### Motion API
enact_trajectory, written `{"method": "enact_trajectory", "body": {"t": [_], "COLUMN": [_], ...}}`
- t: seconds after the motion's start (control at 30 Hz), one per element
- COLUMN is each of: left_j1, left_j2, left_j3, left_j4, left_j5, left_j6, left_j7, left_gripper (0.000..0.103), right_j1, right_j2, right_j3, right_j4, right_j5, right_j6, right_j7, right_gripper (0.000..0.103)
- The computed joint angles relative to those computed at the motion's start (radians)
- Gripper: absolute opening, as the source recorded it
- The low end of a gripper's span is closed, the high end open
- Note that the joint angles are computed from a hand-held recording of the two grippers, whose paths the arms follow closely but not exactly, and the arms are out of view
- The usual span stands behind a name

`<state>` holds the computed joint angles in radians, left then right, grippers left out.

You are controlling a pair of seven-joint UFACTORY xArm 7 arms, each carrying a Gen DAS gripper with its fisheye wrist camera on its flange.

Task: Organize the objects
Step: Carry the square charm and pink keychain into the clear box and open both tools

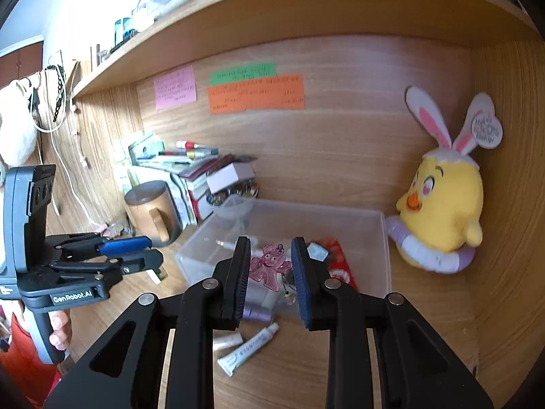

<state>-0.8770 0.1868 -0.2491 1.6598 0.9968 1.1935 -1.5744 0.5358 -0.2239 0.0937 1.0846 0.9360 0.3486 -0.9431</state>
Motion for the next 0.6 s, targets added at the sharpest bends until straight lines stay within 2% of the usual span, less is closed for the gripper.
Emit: {"method": "enact_trajectory", "body": {"t": [0.27,0.6], "left_j1": [0.016,0.067], "left_j2": [0.033,0.061], "left_j3": [0.030,0.071], "left_j4": [0.061,0.061], "left_j5": [0.005,-0.075], "left_j6": [-0.024,-0.109], "left_j7": [0.044,0.063], "left_gripper": [0.033,0.033], "right_j1": [-0.019,-0.107], "right_j2": [0.064,0.213], "right_j3": [0.015,0.071], "right_j4": [0.077,0.167], "right_j5": [-0.012,-0.216], "right_j6": [-0.020,0.003], "right_j7": [0.010,0.216], "right_gripper": [0.022,0.022]}}
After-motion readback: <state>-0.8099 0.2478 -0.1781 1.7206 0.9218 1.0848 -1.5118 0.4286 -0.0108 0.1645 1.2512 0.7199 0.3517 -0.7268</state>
